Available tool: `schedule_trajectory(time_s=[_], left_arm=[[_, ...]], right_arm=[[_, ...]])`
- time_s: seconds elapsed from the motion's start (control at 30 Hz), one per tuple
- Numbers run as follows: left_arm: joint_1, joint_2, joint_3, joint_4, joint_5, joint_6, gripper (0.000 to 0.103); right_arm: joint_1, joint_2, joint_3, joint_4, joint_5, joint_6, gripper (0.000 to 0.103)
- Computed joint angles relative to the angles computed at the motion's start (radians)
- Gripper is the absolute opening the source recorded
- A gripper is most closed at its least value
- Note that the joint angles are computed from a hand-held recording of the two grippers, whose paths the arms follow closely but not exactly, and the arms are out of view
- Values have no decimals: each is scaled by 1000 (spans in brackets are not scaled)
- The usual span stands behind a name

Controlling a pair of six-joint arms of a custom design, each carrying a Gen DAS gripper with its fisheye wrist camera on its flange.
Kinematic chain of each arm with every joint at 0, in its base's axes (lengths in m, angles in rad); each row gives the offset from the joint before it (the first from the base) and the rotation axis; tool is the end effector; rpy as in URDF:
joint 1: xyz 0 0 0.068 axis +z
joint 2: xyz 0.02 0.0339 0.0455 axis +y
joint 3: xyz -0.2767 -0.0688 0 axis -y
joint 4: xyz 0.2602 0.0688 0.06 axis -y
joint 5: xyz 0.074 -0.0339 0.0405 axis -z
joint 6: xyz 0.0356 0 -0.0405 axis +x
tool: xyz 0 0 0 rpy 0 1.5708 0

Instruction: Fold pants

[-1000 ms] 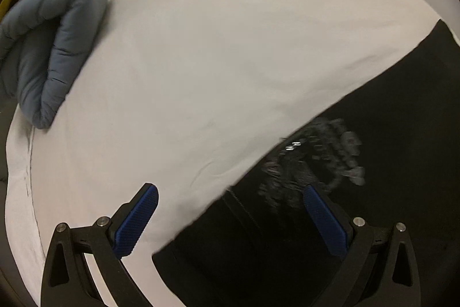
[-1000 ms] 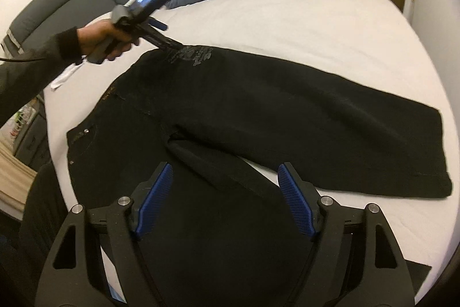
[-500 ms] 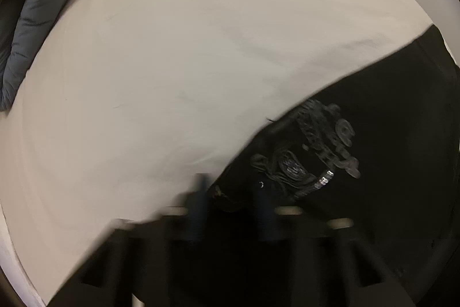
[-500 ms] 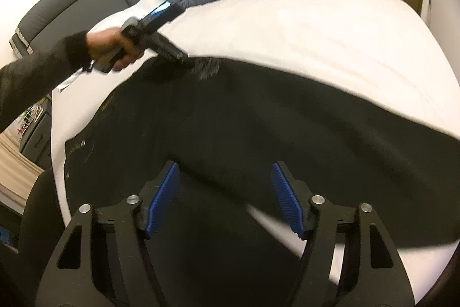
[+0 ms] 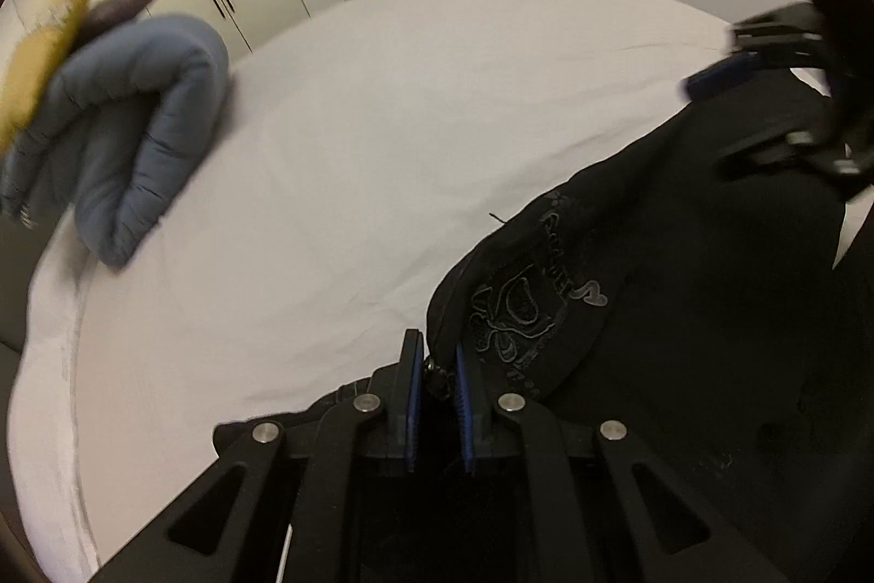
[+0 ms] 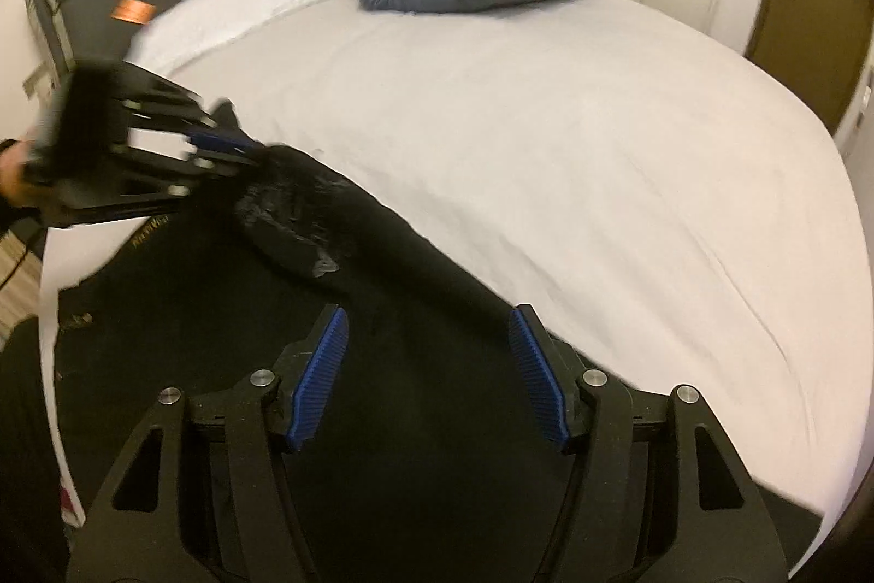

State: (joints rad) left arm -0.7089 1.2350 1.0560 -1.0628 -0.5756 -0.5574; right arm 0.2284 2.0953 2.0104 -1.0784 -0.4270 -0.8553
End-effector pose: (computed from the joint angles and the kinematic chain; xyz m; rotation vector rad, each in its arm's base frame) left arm 0.1865 -0.1344 0.2892 0.0673 2.5228 0.3540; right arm 0.4497 0.1197 0.2930 -1.4423 2.1700 0.3710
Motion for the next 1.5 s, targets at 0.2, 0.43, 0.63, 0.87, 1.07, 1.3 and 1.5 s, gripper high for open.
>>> schedule_trajectory(time_s=[0.2,0.43,0.63,0.87,1.07,1.3,1.5], left_arm=[[-152,8,38,-93,-102,-162,11],[-162,-7,9,-69,-125,-165,11],[-128,-49,-34,-35,-128,-163,11],[-175,-52,-30,-84,-168,-279,11],[-298,-59,-26,-197,-195,-483,11],[-691,57,-17,-449,-199,-1024,11],[-987,307,51,-463,-88,-1244,11]], right_arm=[[58,105,117,-34,86,-23,53],[94,335,478,-245,120,-10,20],[99,235,308,-139,104,87,4],[120,0,-45,99,113,259,2],[132,-195,-326,202,32,214,2],[166,-618,-858,400,168,-7,2],[213,-1041,-1268,422,326,-116,2]])
